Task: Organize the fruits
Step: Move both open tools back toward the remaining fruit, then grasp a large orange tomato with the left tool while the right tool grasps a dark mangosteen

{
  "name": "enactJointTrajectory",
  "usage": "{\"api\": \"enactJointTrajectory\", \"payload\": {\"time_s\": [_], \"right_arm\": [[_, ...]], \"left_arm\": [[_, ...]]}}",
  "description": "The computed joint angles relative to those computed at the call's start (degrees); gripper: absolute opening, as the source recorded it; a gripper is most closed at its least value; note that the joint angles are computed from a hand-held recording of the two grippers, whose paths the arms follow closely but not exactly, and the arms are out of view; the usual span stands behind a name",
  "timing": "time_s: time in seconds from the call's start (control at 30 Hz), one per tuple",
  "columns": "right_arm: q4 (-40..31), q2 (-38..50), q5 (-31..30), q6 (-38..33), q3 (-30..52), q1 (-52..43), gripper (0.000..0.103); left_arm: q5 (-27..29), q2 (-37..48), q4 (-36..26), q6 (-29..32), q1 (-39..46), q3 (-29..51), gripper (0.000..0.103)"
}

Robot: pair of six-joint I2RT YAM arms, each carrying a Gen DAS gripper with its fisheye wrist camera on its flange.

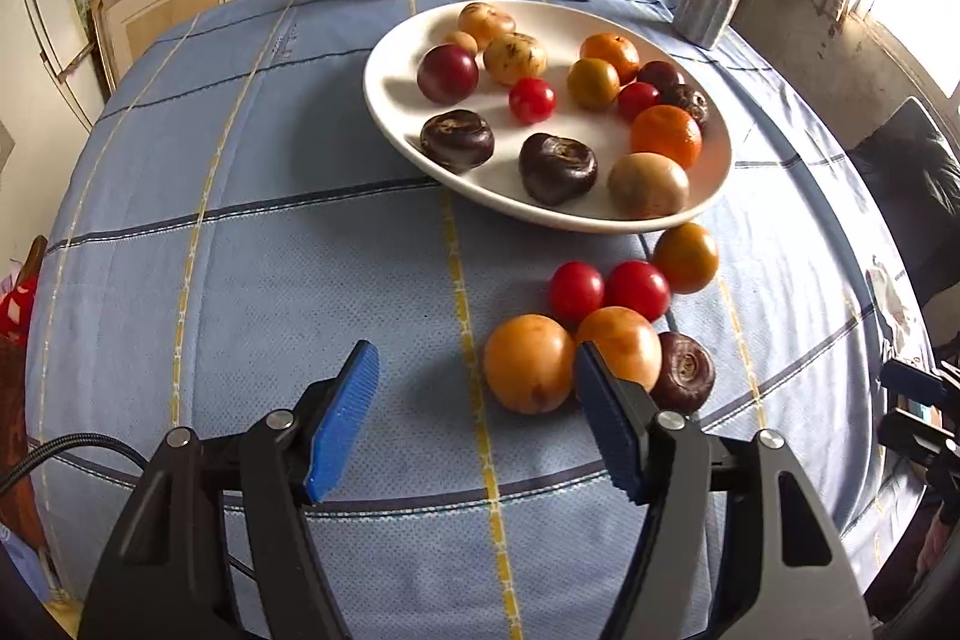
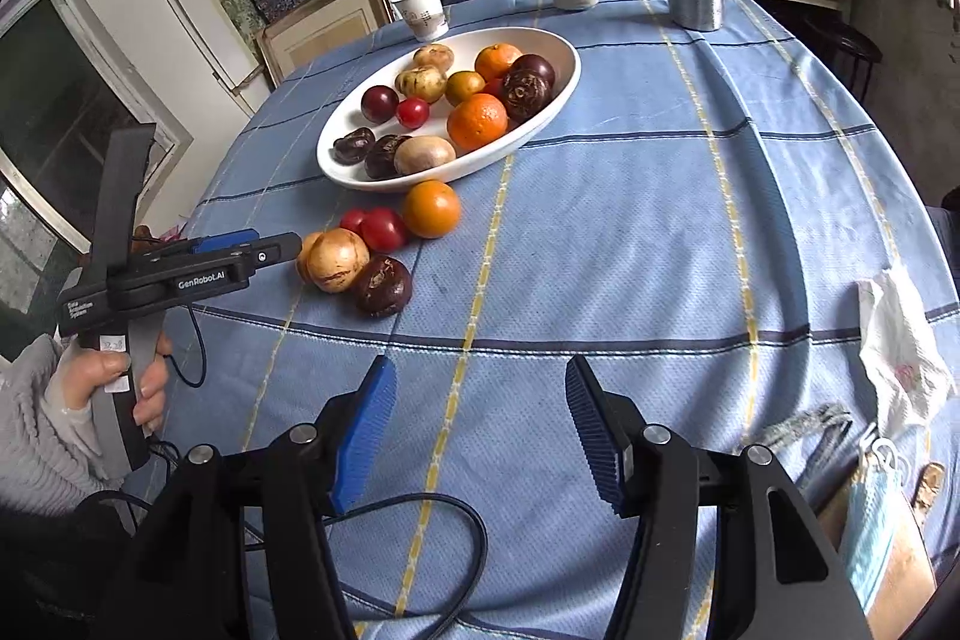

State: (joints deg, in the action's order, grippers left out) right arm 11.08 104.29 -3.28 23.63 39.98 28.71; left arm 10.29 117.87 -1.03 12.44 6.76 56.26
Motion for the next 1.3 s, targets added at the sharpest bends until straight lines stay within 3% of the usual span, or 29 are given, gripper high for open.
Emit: {"api": "enactJointTrajectory", "payload": {"time_s": [0.17,0.3,0.47,0.6,0.83,1.07,1.3], "right_arm": [[-0.63,-1.28,1.2,0.42,-0.74,0.26,0.06],[-0.97,-1.3,1.65,0.35,-0.09,0.83,0.06],[-1.19,-0.33,1.06,-0.43,1.32,1.36,0.06],[-1.6,0.72,0.07,-1.11,2.31,1.46,0.06],[-2.54,1.64,-0.4,-2.0,3.9,2.06,0.06],[-2.02,1.16,-0.45,-1.0,3.03,1.3,0.06],[-2.24,1.88,-0.74,-1.48,3.52,1.74,0.06]], "left_arm": [[-1.01,2.1,0.25,0.72,-0.94,1.35,0.066],[-1.65,1.89,1.87,1.27,-0.25,0.39,0.072],[-3.49,0.29,2.12,1.41,4.28,-0.36,0.073],[-0.3,-0.67,0.1,1.19,9.16,-0.7,0.073],[0.5,-0.75,2.76,2.55,6.08,-3.4,0.073],[3.83,1.23,0.73,0.0,8.21,-0.87,0.061],[4.11,1.38,1.34,-0.23,9.58,-2.0,0.06]]}}
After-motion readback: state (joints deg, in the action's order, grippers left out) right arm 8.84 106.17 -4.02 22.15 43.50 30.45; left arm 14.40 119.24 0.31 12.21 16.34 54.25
